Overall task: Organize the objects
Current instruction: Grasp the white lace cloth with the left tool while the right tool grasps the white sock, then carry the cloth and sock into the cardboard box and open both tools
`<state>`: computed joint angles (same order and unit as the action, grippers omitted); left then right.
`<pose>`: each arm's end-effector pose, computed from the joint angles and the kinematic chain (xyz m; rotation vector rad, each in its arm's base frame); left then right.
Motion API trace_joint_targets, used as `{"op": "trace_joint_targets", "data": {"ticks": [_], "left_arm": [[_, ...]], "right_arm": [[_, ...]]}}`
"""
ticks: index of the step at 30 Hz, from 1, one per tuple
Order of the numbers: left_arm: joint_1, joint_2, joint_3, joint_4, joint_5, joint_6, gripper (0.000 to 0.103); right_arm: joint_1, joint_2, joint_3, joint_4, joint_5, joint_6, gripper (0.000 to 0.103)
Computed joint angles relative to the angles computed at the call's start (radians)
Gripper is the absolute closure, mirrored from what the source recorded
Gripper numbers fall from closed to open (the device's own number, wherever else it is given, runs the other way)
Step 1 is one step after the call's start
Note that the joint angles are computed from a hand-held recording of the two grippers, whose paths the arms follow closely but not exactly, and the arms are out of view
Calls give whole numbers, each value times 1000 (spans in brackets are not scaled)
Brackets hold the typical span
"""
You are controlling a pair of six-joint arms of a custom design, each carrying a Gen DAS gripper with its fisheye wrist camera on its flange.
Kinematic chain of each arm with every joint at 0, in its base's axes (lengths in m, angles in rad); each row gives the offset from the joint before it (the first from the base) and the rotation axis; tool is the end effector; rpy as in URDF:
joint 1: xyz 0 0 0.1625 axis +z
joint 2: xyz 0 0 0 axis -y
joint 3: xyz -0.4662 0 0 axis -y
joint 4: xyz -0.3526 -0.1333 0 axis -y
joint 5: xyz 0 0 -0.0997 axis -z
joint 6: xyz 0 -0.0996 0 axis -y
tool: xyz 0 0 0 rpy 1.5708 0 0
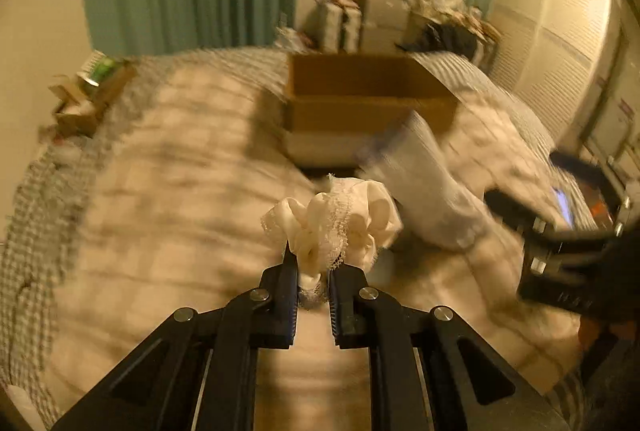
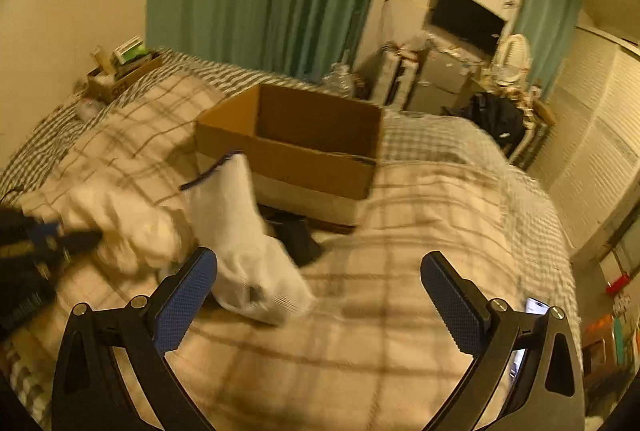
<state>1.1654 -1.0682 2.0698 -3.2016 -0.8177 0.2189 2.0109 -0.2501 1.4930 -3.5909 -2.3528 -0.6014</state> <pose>-0.0271 -0.5738 0.2740 0.4289 2.3022 -0.8381 0.3493 -0.5936 -0.0364 0.7672 -2.0789 0.8191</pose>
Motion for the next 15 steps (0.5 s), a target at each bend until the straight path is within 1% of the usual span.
{"op": "trace_joint_targets", "data": {"ticks": [1, 2, 3, 4, 5, 6, 7, 8, 9, 10, 12, 15], "left_arm": [[1, -2, -3, -17, 11, 9, 91], [0, -6, -5, -28, 20, 10, 91], [2, -10, -11, -29, 20, 8, 91], [7, -14, -13, -26, 15, 3, 91], [12, -18, -19, -15, 13, -5, 91], [18, -20, -22, -9, 12, -7, 91], [19, -23, -20, -6, 13, -9, 91], [21, -26, -15, -8, 12, -8, 91], [21, -32, -10, -6, 7, -10, 91], [18, -36, -6, -7, 5, -10, 91], [20, -40, -16, -6, -2, -5, 91], [12, -61, -30, 18, -54, -42, 91]], "right_arm": [[-4, -1, -12, 63, 20, 22, 10], [-6, -4, -21, 123, 30, 40, 18], [-9, -4, -35, 192, 45, 57, 23], [-11, 1, -56, 255, 48, 68, 23], [-13, 15, -84, 308, 34, 74, 25], [-16, 23, -95, 326, 24, 75, 37], [-20, 31, -112, 365, 13, 85, 45], [-25, 26, -112, 405, 22, 103, 51], [-28, 17, -99, 411, 34, 107, 56], [-27, 11, -83, 387, 40, 97, 59], [-20, -6, -57, 351, 47, 92, 69], [-4, -48, -15, 293, 84, 95, 70]]}}
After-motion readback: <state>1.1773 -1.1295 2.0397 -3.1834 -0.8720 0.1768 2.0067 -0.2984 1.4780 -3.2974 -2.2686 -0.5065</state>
